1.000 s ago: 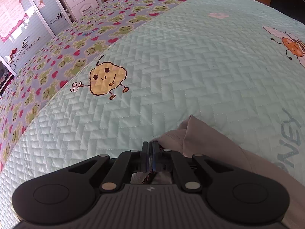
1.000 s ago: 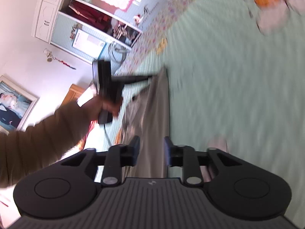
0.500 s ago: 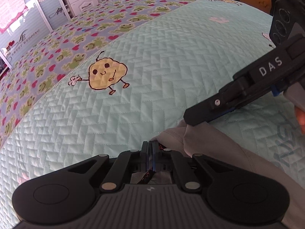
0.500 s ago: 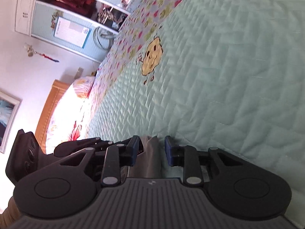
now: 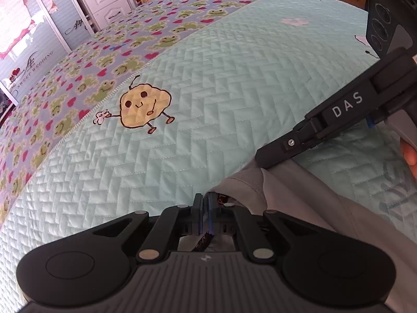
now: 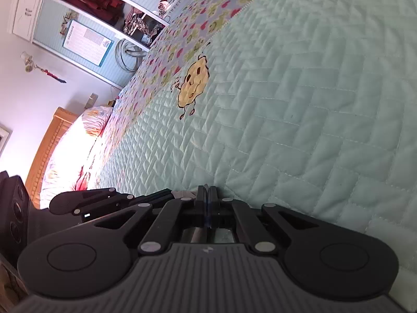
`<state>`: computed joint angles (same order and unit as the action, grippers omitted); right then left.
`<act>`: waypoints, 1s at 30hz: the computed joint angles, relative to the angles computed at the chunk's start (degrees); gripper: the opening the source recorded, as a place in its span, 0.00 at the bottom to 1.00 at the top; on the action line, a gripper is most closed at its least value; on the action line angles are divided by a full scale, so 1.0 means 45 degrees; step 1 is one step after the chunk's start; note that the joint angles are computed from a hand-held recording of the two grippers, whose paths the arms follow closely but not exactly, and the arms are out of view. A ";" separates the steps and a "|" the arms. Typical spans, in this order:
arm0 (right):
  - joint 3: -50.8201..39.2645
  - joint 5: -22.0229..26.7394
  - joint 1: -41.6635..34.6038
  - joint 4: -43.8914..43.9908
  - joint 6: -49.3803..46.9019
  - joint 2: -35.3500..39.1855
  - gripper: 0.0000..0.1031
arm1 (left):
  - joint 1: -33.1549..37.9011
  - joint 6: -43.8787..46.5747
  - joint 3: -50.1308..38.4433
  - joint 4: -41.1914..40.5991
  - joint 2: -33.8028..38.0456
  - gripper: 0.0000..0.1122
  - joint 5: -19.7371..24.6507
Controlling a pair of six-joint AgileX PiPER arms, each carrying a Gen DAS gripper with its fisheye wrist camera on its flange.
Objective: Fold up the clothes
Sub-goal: 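Open both grippers and lift them from the shirt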
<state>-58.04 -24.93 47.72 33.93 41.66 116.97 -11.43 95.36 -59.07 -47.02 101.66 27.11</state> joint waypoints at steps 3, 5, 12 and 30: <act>0.0143 -0.0317 -0.0117 -0.0279 0.0313 -0.0038 0.00 | 0.0389 0.0302 0.0327 -0.1867 -0.0361 0.20 -0.0308; 0.0372 -0.0810 0.0037 0.0400 -0.0131 -0.0214 0.09 | 0.0995 0.1788 0.0921 -0.4267 -0.0964 0.23 -0.0446; 0.3092 -0.3418 0.2333 0.2358 -0.0344 -0.2179 0.29 | 0.5630 -0.0625 0.1615 -0.4423 -0.3036 0.34 0.3767; 0.2798 -0.4409 0.5906 0.3782 0.2137 -0.1254 0.43 | 0.8718 0.0188 0.2790 -0.2445 -0.2429 0.38 0.5887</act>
